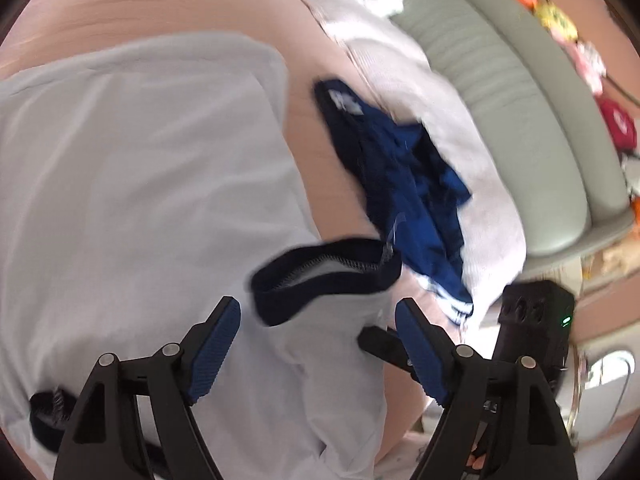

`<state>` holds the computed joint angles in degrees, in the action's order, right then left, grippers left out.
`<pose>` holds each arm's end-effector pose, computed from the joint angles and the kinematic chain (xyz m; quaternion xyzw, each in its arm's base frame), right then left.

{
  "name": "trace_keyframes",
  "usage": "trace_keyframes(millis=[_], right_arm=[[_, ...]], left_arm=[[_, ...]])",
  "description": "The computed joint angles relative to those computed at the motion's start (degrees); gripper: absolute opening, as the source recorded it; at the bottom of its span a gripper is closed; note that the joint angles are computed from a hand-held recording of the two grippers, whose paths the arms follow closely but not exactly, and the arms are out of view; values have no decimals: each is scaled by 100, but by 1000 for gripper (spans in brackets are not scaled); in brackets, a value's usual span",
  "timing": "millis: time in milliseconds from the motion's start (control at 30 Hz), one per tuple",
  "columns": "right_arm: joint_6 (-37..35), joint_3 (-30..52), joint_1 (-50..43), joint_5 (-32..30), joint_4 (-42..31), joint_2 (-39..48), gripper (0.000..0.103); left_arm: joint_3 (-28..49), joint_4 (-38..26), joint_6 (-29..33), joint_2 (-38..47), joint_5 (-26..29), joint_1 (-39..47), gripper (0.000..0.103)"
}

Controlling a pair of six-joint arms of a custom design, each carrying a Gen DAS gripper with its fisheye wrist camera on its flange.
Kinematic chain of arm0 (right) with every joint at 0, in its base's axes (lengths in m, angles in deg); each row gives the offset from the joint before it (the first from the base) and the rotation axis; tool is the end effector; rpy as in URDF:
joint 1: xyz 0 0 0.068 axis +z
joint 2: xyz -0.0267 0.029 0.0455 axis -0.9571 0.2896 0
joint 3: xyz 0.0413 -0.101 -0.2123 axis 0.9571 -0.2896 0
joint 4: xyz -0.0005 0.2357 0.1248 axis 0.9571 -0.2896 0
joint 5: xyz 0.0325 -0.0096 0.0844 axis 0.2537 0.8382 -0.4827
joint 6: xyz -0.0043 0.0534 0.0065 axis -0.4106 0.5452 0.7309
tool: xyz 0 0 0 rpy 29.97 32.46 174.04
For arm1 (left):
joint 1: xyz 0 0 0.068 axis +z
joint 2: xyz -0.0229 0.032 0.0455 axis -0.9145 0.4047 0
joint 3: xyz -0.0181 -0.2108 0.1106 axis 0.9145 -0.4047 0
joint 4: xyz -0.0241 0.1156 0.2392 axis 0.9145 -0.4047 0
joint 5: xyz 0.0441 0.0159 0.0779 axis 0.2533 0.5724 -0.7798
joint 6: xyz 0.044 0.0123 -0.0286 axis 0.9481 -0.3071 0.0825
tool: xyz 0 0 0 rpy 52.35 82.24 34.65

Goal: Fold clothes

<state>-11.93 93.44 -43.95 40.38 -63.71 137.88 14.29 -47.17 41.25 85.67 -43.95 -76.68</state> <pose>0.2320 0.1248 0.1790 0.3534 0.8591 0.2449 0.2775 0.3799 -0.0932 0.2065 0.1877 0.9219 -0.3294 0.0792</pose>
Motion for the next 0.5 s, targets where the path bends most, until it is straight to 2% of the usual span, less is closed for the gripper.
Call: trace_keyframes(millis=[67,167,300,367,400,433,500], right_arm=[[20,52,-8,-28,-67,8,20],[56,142,-27,-74,-148,84,20],[-25,194,10,-35,-233,69,20],[-83,254,-18,-35,-242,152,20],[-53,248,-35,-62,-249,155,20],[-24,240,-53,-89,-255,157,20],[15,192,-78,-136,-248,122,20]], left_arm=[[-30,31,181,-2,-138,-151,79],[-458,595,180,-339,-480,-342,79],[-690,971,78,-463,-453,-396,77],[-780,1104,60,-503,-393,-393,51],[-821,1162,60,-521,-364,-390,31],[-838,1184,69,-519,-361,-392,22],[-814,1133,111,-460,-429,-408,15]])
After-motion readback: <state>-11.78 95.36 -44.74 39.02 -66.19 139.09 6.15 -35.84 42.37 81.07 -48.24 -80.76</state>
